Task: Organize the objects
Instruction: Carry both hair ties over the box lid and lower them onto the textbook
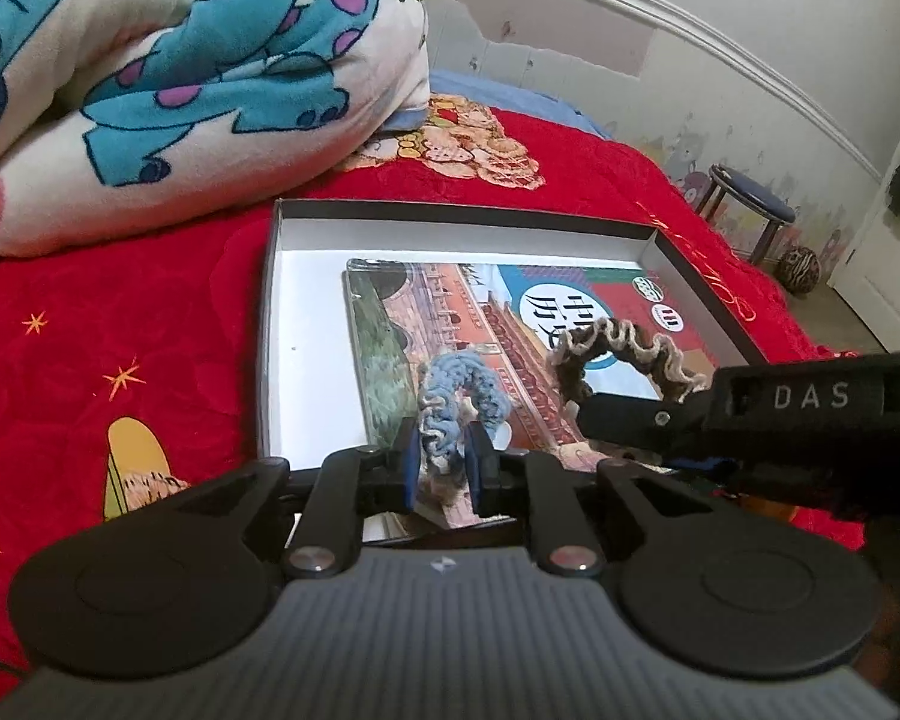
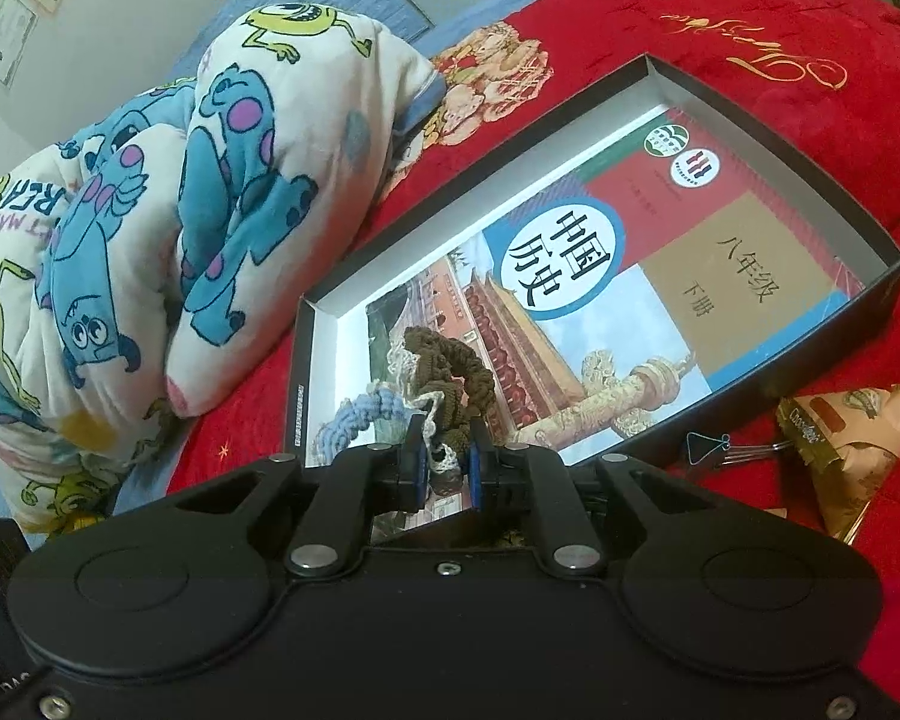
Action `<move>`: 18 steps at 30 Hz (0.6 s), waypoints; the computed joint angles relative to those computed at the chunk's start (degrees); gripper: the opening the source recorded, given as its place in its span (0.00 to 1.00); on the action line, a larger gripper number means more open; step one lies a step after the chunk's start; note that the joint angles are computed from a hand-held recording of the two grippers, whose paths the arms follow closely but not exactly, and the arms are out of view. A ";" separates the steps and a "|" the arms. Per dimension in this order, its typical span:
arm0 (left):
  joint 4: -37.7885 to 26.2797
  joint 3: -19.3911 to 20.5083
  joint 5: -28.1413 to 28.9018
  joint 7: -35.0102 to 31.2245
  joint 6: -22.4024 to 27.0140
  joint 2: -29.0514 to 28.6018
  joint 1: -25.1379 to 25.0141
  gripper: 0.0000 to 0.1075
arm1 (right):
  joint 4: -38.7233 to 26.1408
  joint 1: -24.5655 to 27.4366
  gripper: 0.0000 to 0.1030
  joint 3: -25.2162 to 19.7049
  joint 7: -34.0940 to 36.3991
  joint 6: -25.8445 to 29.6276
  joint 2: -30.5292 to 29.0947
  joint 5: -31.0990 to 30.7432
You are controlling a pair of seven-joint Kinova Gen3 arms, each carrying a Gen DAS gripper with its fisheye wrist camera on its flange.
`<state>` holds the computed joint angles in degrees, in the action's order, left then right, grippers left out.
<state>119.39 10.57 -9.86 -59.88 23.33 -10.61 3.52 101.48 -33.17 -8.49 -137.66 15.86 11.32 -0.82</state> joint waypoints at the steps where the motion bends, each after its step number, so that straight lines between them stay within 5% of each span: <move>1: -0.18 0.67 -0.73 0.97 0.34 0.12 -0.56 0.34 | -0.05 -0.22 0.13 0.19 -0.15 0.19 -0.01 0.30; 18: -0.78 -1.21 0.93 -0.79 1.51 1.21 1.35 0.39 | -1.23 2.99 0.15 -2.59 4.77 2.06 1.03 -5.55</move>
